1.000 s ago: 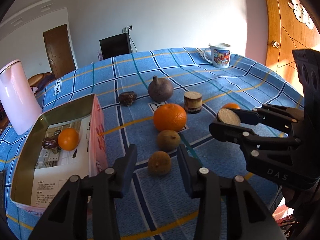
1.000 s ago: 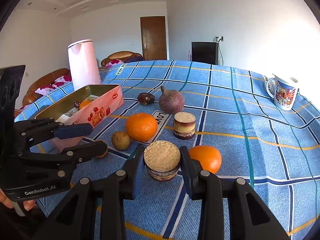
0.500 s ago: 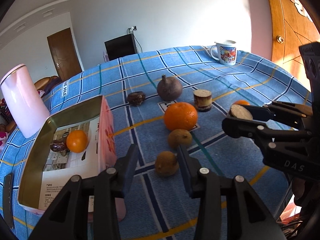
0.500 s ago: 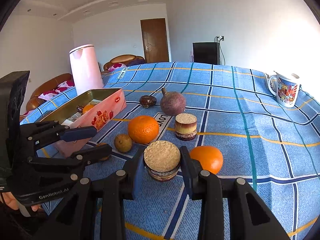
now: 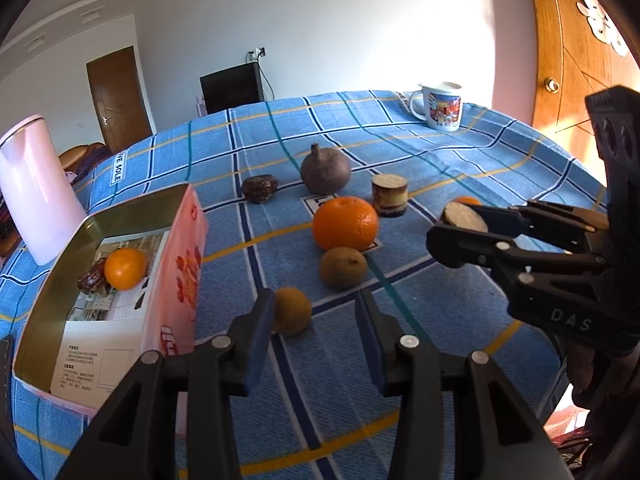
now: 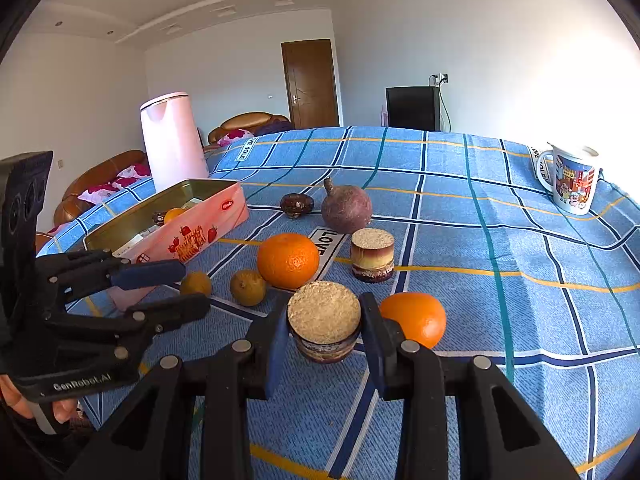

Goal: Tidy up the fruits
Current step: 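Grasp a beige-topped rice cake with the right tool while the left tool grasps a brown kiwi, then carry the rice cake and the brown kiwi over the pink tin box with both tools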

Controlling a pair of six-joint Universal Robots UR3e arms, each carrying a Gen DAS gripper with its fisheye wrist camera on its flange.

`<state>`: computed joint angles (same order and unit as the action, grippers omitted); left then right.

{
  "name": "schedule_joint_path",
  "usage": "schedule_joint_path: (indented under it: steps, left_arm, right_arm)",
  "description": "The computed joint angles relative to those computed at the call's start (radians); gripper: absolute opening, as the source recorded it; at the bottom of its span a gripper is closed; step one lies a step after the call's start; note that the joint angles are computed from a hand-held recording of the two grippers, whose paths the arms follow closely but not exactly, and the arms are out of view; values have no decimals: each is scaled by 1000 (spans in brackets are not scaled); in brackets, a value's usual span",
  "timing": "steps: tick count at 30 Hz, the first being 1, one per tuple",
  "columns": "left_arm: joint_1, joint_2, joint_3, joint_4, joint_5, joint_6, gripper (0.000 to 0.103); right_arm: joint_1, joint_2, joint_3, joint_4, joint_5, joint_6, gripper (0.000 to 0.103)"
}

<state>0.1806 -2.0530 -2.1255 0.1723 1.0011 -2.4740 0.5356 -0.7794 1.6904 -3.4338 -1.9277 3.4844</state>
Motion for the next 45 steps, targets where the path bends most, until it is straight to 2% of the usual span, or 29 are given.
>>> schedule_joint_path:
  steps: [2, 4, 7, 12, 17, 25, 45]
  left_arm:
    - [-4, -16, 60, -87, 11, -21, 44]
    - [-14, -37, 109, -147, 24, -32, 35]
    - [-19, -41, 99, -115, 27, -44, 27]
    - [-2, -47, 79, -69, -6, -62, 27]
    - [15, -54, 26, 51, -35, -70, 27]
    - [38, -72, -15, 172, -78, -81, 27]
    - [105, -75, -91, 381, -192, -129, 27]
  right_arm:
    - [0, 0, -1, 0, 2, -3, 36]
    - [1, 0, 0, -4, 0, -4, 36]
    - [3, 1, -2, -4, -5, -4, 36]
    - [9, 6, 0, -21, -19, -12, 36]
    - [24, 19, 1, -67, -46, -29, 36]
    - [40, 41, -8, -116, -75, -57, 36]
    - [80, 97, -13, -264, -137, -138, 36]
